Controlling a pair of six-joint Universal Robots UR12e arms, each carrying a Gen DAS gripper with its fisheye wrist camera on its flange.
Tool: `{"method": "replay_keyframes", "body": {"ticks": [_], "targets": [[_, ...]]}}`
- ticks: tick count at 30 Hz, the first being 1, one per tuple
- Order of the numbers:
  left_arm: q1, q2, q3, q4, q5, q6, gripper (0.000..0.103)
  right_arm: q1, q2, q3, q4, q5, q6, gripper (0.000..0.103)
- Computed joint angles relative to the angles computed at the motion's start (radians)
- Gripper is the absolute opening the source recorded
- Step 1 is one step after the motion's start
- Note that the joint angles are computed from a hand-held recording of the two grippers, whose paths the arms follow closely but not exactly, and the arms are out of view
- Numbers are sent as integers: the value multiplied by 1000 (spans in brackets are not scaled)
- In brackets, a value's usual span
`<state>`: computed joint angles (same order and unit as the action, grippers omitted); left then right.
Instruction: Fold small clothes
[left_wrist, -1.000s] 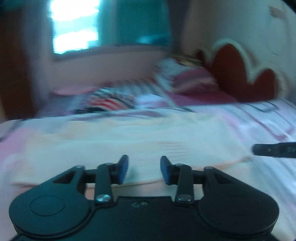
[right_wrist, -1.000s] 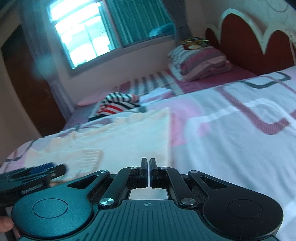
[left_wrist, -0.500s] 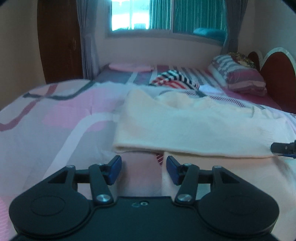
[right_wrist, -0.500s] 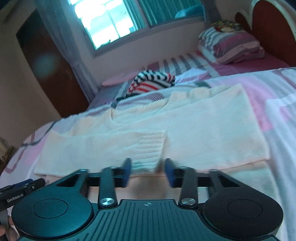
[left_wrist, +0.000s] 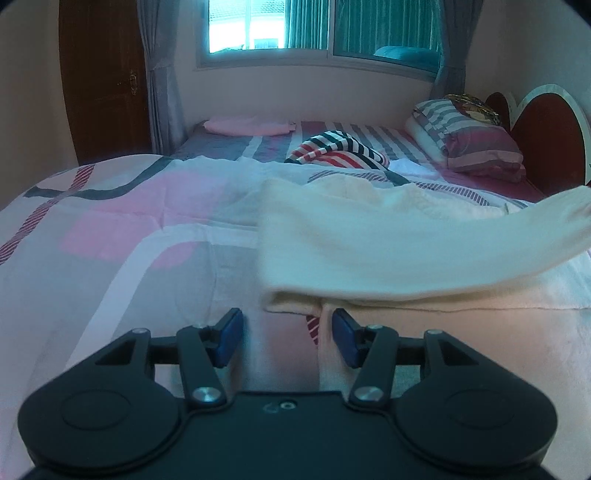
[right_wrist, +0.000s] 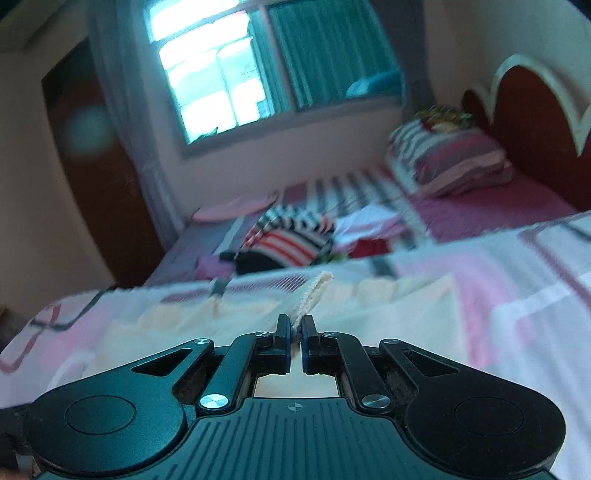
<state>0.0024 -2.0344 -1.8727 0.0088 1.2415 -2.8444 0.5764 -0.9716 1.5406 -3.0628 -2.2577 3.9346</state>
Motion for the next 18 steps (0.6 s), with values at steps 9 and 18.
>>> {"method": "replay_keyframes", "body": {"ticks": [9,18], "targets": [[-8,-5,13,-17,-24,92,18,-9,-50,79,28,-9,58,5],[-9,-9,14,-3,-27,96,14,-8,-70,100,74,-71,56,5]]}}
